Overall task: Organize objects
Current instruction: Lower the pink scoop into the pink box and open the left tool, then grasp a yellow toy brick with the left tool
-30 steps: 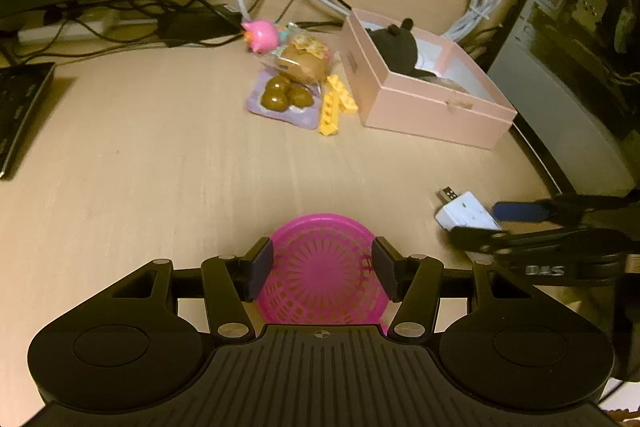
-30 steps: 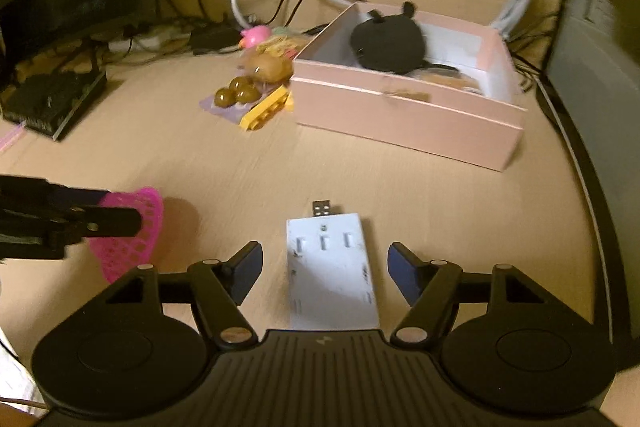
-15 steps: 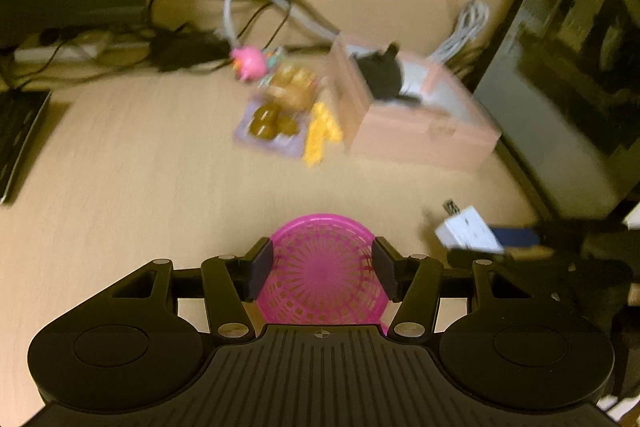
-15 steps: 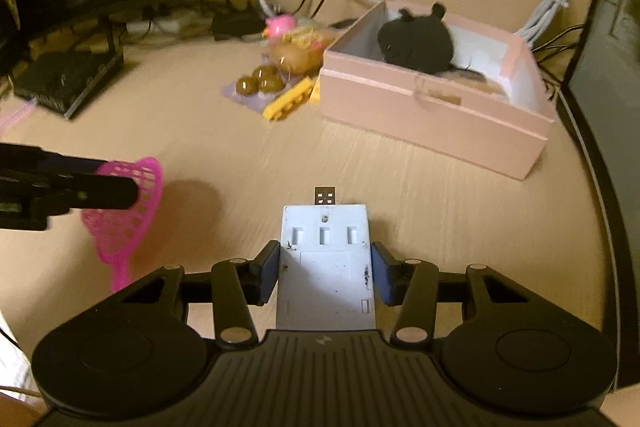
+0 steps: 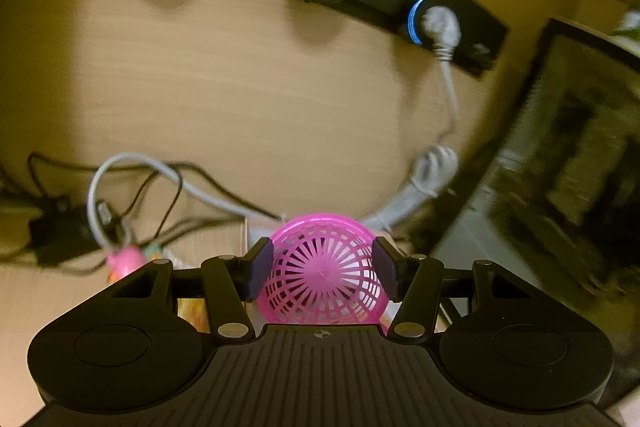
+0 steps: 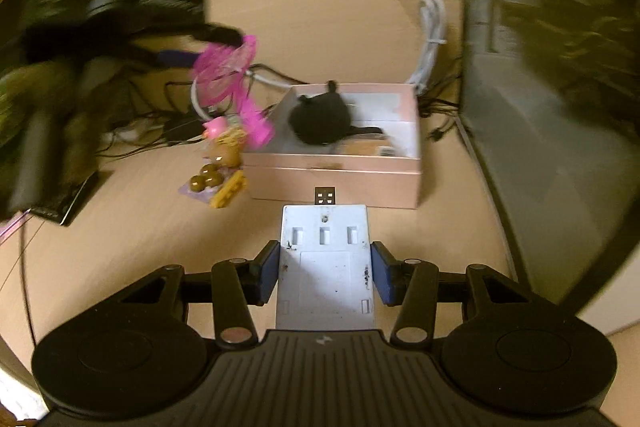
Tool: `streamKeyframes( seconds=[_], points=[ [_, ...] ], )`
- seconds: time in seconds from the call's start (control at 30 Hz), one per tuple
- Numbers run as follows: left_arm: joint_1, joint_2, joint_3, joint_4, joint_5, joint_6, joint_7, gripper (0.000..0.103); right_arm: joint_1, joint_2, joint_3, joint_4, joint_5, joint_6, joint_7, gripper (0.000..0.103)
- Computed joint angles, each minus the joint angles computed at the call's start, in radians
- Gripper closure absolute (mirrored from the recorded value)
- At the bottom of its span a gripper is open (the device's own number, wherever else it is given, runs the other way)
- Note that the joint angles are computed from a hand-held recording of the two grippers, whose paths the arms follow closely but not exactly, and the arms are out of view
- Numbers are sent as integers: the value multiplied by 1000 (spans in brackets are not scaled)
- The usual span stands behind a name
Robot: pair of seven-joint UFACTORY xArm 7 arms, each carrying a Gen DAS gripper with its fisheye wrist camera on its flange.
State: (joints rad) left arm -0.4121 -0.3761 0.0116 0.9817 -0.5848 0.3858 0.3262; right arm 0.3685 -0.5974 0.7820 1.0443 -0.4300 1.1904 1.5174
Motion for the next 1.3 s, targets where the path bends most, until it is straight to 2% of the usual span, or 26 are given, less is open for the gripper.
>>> streamKeyframes(
  seconds=[0.1,0.17,0.2,0.27,0.3,0.37,0.43,0.57,0.63,0.67,0.83,0.93,1.03,1.1,1.17,1.23,1.3],
  points=[
    [-11,105,-35,48,57,-126,80,43,17,-27,-5,-10,23,37,3,56],
    [-18,148,-46,62,99,-171,136,43,22,-43,-3,-20,32,65,-1,56],
    [-20,169,-42,81,100,-142,174,43,26,-52,-5,-28,43,77,1,56],
    [-16,219,-36,138,176,-3,178,42,34,-72,-14,-50,70,84,18,56],
    [19,231,-72,145,194,24,186,43,36,-80,-18,-58,81,85,26,56],
    [45,240,-108,125,261,8,174,43,43,-93,-30,-79,96,77,29,56],
    [51,240,-116,122,236,4,158,43,42,-92,-33,-84,95,71,17,56],
    [23,165,-55,80,-64,-67,163,44,31,-83,-37,-79,77,50,-6,56],
    [14,99,-22,33,-150,-112,177,44,23,-89,-54,-84,65,21,-13,56],
    [15,62,-9,0,-157,-124,179,44,17,-91,-64,-86,56,2,-20,56],
    [85,-166,25,-244,-51,-129,91,45,-60,-67,-121,-64,-36,-105,-114,56],
    [143,-275,37,-376,38,-72,44,45,-161,25,-123,14,-147,-139,-186,56],
    [183,-337,47,-444,122,6,-2,45,-257,171,-98,115,-290,-143,-193,55],
    [168,-372,80,-473,160,60,8,45,-259,258,-123,162,-308,-154,-199,41],
    [151,-396,89,-498,192,68,34,45,-241,296,-138,170,-321,-163,-184,39],
    [128,-400,92,-508,206,54,47,45,-203,294,-162,141,-308,-201,-159,32],
    [78,-373,101,-493,194,28,63,45,-158,285,-176,116,-289,-210,-145,30]
  ],
)
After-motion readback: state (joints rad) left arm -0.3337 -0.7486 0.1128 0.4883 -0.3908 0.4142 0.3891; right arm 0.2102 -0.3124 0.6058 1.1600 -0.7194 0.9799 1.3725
